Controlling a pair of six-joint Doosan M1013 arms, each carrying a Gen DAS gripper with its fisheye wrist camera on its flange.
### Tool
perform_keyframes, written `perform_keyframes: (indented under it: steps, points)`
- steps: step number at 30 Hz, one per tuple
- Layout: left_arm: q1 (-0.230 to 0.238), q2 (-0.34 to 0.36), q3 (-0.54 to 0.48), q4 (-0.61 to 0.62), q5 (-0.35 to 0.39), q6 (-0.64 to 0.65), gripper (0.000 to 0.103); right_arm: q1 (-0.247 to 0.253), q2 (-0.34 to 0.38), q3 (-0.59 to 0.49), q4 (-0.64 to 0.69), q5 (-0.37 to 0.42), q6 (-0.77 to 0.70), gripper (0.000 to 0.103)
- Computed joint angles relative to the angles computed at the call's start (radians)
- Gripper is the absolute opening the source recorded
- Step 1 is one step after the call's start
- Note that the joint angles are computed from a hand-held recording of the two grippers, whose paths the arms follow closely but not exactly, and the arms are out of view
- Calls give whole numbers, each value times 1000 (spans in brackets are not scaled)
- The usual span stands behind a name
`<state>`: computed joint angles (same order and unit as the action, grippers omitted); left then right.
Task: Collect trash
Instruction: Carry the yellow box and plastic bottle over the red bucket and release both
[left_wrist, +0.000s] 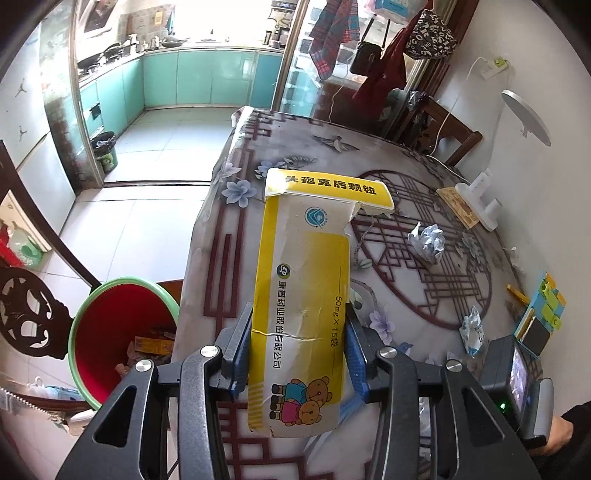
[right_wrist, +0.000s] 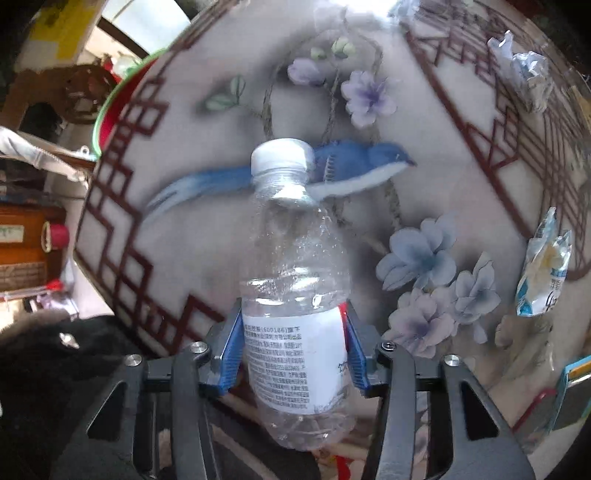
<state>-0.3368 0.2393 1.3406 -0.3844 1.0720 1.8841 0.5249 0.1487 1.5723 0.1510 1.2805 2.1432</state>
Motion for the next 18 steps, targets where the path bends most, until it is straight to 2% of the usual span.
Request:
perform_keyframes:
  steps: [6, 13, 16, 18]
  points:
    - [6, -6, 5, 12, -16, -5, 42, -18, -13, -9, 26, -84, -5, 46]
    - [29, -6, 11, 33, -22, -29, 42, -15, 4, -86, -83, -167, 75, 46]
    - [48, -8, 16, 36, -27, -35, 42, -15, 24, -129, -127, -183, 101, 46]
    - [63, -10, 19, 38, -31, -42, 42, -4, 50, -173, -175, -155, 108, 46]
